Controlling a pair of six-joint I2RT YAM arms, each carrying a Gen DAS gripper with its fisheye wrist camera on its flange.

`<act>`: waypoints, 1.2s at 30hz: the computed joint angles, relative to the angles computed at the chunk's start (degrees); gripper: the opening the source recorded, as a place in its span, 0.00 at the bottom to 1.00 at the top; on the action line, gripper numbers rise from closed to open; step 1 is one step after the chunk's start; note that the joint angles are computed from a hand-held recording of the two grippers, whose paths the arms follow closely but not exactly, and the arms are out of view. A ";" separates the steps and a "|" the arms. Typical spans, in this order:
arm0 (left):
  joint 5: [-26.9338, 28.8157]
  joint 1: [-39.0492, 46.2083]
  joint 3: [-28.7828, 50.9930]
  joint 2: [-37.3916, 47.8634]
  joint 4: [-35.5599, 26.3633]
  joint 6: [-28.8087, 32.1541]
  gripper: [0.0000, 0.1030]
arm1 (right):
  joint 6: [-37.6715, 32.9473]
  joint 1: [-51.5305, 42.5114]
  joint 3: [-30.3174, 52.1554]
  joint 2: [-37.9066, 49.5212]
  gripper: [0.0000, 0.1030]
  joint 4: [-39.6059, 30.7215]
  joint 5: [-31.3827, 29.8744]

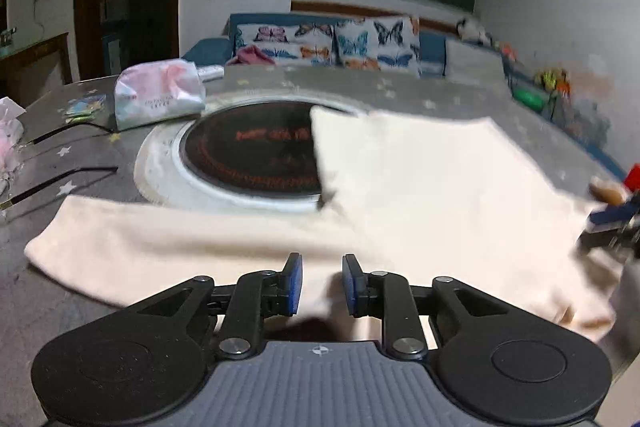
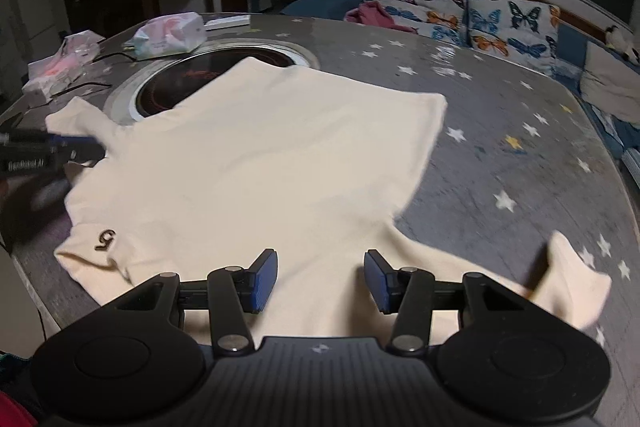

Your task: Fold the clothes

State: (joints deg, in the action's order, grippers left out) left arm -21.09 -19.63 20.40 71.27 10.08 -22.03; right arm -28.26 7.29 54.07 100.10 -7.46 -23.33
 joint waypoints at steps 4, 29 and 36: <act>-6.89 -2.21 -2.79 -1.91 -0.28 4.12 0.25 | -0.02 -3.12 -1.17 -0.51 0.47 0.60 -0.18; -6.51 -10.61 9.70 5.33 -2.08 3.57 0.47 | 6.01 -7.61 -3.52 0.80 0.47 13.18 7.67; -3.25 -13.08 13.62 13.50 0.51 4.08 0.56 | 8.95 -12.65 -3.69 2.01 0.48 15.98 12.22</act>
